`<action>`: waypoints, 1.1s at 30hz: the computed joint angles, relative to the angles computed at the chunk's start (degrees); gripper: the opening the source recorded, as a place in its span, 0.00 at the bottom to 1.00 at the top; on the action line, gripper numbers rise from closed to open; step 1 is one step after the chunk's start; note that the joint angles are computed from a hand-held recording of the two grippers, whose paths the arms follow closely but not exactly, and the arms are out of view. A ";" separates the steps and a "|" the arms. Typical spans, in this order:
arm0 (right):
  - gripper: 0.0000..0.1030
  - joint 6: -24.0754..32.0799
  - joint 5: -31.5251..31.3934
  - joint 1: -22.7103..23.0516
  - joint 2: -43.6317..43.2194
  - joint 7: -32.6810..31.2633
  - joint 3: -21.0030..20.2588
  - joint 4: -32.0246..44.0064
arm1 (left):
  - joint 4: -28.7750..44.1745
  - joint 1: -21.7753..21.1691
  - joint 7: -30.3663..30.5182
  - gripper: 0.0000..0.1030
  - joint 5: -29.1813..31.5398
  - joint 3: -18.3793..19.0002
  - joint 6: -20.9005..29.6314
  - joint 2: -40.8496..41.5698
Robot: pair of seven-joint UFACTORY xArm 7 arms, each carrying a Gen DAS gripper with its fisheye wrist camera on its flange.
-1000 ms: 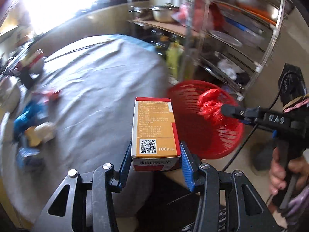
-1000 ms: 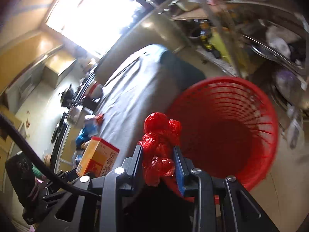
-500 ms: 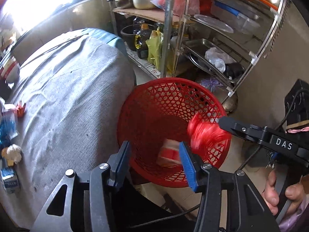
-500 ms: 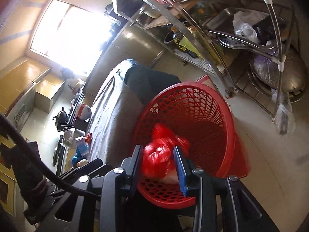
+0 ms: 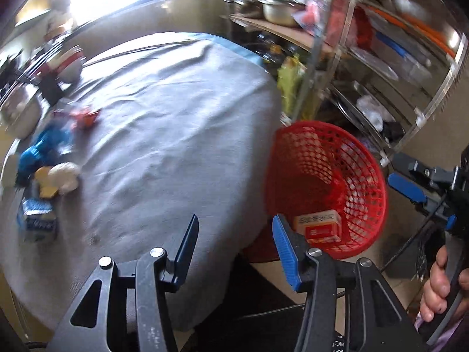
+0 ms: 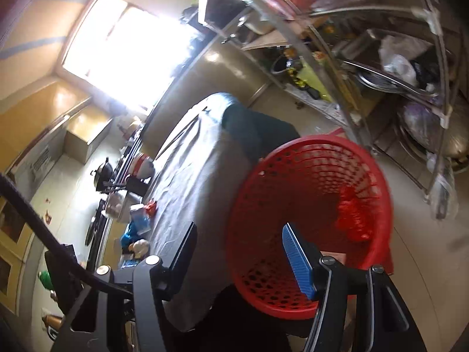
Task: Collect trash
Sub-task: 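Move both tools back over the table toward the blue toothpaste box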
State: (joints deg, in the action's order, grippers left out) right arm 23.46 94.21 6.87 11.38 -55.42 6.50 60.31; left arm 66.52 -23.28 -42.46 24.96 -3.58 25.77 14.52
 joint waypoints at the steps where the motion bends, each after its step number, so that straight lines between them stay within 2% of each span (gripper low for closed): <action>1: 0.63 -0.15 -0.41 0.44 0.03 0.33 0.35 0.29 | -1.83 0.19 -1.64 0.52 0.68 0.85 -0.91 -1.62; 3: 0.63 -0.32 -1.31 1.22 0.12 1.04 0.94 0.70 | -4.42 0.78 -4.59 0.53 2.72 1.86 -1.69 -4.11; 6: 0.63 -0.91 -3.65 2.64 0.42 2.20 1.91 1.35 | -8.43 2.53 -9.61 0.61 7.32 2.43 -2.79 -8.13; 8: 0.63 -1.48 -4.98 3.52 0.61 2.77 2.58 1.78 | -11.48 4.42 -14.26 0.61 11.10 2.73 -3.24 -11.44; 14: 0.63 -2.47 -9.85 5.60 1.75 5.71 4.37 3.22 | -19.28 13.04 -26.61 0.69 18.04 2.75 -3.09 -20.84; 16: 0.63 -2.90 -11.36 6.08 2.21 6.73 4.95 3.65 | -20.31 15.62 -28.00 0.71 17.93 2.41 -2.92 -22.20; 19: 0.63 -2.88 -13.16 6.47 2.78 7.85 5.78 4.18 | -21.35 19.06 -26.64 0.72 13.70 3.04 -3.39 -23.04; 21: 0.63 -3.12 -14.10 6.68 2.93 7.98 6.28 4.35 | -21.21 20.47 -23.39 0.72 7.42 3.99 -3.54 -22.30; 27: 0.63 -3.50 -16.14 7.03 3.09 8.11 7.18 4.46 | -16.64 22.66 -13.25 0.73 -9.09 3.68 -2.31 -15.95; 33: 0.63 -2.92 -17.20 6.77 3.64 8.08 7.56 4.60 | -13.99 22.32 -9.79 0.73 -15.22 3.10 -1.72 -11.96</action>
